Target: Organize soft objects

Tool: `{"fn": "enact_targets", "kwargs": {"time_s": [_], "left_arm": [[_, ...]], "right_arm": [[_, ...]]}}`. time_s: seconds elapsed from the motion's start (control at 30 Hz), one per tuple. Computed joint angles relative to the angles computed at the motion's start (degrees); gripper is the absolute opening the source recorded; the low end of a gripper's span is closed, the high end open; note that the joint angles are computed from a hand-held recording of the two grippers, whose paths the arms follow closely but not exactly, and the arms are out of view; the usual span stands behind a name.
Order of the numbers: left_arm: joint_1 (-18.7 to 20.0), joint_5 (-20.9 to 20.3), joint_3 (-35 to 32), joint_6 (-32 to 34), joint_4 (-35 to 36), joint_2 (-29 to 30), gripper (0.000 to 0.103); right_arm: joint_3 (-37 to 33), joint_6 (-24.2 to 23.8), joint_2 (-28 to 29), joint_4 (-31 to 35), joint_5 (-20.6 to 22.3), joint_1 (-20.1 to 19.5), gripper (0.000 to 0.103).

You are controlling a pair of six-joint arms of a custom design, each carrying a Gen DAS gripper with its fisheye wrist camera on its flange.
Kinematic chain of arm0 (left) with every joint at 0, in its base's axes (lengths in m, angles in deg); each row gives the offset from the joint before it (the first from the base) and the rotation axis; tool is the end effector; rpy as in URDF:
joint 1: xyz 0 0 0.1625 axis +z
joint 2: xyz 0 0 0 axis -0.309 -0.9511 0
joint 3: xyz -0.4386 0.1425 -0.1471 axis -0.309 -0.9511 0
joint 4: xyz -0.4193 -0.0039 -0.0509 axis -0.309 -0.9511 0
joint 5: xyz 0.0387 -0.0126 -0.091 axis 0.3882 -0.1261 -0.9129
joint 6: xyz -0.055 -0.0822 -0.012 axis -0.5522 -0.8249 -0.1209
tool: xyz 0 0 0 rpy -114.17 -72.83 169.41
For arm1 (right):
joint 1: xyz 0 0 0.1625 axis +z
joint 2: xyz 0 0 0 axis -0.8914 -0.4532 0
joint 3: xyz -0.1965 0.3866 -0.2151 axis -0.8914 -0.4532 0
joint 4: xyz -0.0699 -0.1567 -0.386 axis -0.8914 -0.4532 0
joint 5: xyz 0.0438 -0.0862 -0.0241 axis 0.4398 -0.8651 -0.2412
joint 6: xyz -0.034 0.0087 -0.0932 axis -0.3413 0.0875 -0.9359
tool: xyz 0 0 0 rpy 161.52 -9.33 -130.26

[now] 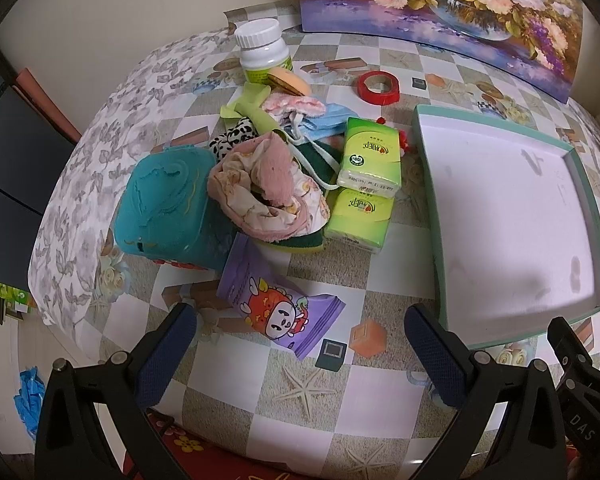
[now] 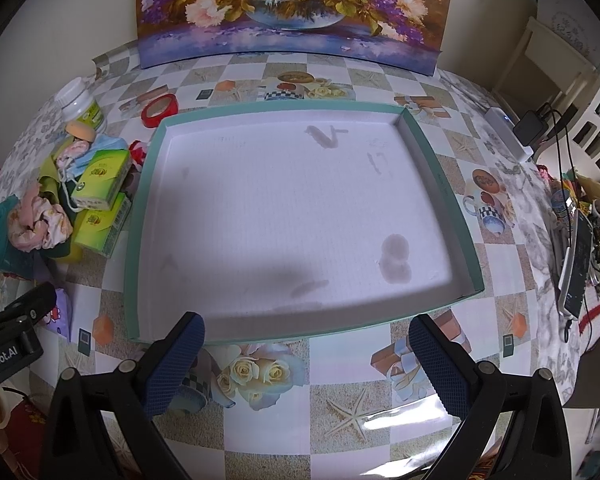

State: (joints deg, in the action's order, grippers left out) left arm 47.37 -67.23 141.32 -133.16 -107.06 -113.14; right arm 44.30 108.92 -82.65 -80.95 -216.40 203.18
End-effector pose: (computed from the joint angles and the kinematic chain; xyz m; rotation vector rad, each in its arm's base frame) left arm -0.1802 -0.3278 0.2919 0.4559 2.2150 -0.2715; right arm 0.3784 -0.2443 0.0806 -0.2827 -2.0457 0.6190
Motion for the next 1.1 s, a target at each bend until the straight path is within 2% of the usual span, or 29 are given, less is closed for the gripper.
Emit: {"fn": "enact_targets", "kwargs": {"time_s": [1.1], "left_arm": [[0.0,-0.2,0.1,-0.2,0.0,-0.3,0.103]], "right_arm": [[0.3,-0.9,0.0,-0.9,0.9,-0.3,0.103]]}}
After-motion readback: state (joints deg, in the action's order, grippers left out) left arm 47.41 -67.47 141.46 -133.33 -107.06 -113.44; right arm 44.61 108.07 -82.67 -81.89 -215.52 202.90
